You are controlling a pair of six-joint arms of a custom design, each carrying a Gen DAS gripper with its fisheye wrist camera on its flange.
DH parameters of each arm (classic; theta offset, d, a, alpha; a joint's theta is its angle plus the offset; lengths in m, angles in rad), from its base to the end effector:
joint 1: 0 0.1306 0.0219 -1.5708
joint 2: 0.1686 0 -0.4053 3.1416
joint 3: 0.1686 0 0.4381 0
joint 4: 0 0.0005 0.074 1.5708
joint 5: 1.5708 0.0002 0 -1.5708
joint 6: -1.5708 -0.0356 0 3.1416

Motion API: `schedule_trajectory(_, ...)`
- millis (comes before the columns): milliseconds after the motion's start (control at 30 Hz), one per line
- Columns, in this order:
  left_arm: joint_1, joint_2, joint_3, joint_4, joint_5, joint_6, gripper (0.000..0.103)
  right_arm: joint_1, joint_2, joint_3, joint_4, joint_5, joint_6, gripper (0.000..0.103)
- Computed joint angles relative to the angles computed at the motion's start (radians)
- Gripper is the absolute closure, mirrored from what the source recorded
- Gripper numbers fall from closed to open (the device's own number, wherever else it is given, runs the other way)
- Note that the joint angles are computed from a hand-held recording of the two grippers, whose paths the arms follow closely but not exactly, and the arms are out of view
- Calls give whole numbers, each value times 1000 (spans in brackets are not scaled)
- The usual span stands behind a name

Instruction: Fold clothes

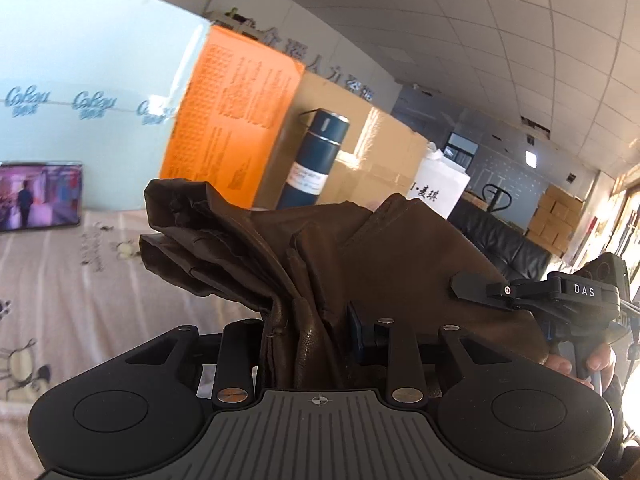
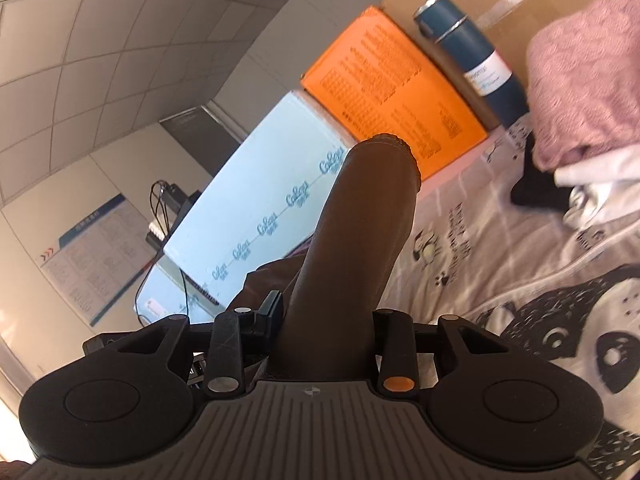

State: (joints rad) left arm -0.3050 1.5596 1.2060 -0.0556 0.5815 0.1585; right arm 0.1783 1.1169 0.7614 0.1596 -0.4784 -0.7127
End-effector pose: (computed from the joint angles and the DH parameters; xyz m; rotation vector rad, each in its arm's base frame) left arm 0.5582 -0.1968 0.3377 0.5313 1.9409 -0.8727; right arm 0.4126 0.0905 0.3463 0.1301 1.8659 1.0524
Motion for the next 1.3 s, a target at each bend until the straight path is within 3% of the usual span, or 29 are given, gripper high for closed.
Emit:
schedule_trajectory(233, -80, 65, 99, 115, -64, 48, 74, -88, -46, -5, 78, 34, 30, 70)
schedule_trajectory(400, -131, 88, 118, 230, -169, 89, 74, -167, 16, 6, 290, -23, -85, 70)
schedule_trajectory(633, -192, 163, 219, 226, -233, 26, 74, -254, 119, 30, 503, -16, -160, 70)
schedule_trajectory(867, -231, 290, 361, 172, -210, 62, 74, -315, 228, 16, 661, 83, -236, 70)
schedule_trajectory(967, -252, 348, 431, 133, -224, 47, 74, -324, 247, 16, 632, 168, -251, 70)
schedule_trajectory(1100, -276, 420, 510, 84, -279, 4, 71, -295, 232, 26, 504, 397, -135, 70)
schedule_trajectory(1233, -291, 444, 548, -23, -384, -36, 55, -259, 228, 69, 281, 598, -21, 70)
schedule_trajectory(1300, -295, 442, 538, -33, -427, -59, 43, -251, 237, 87, 211, 655, 15, 66)
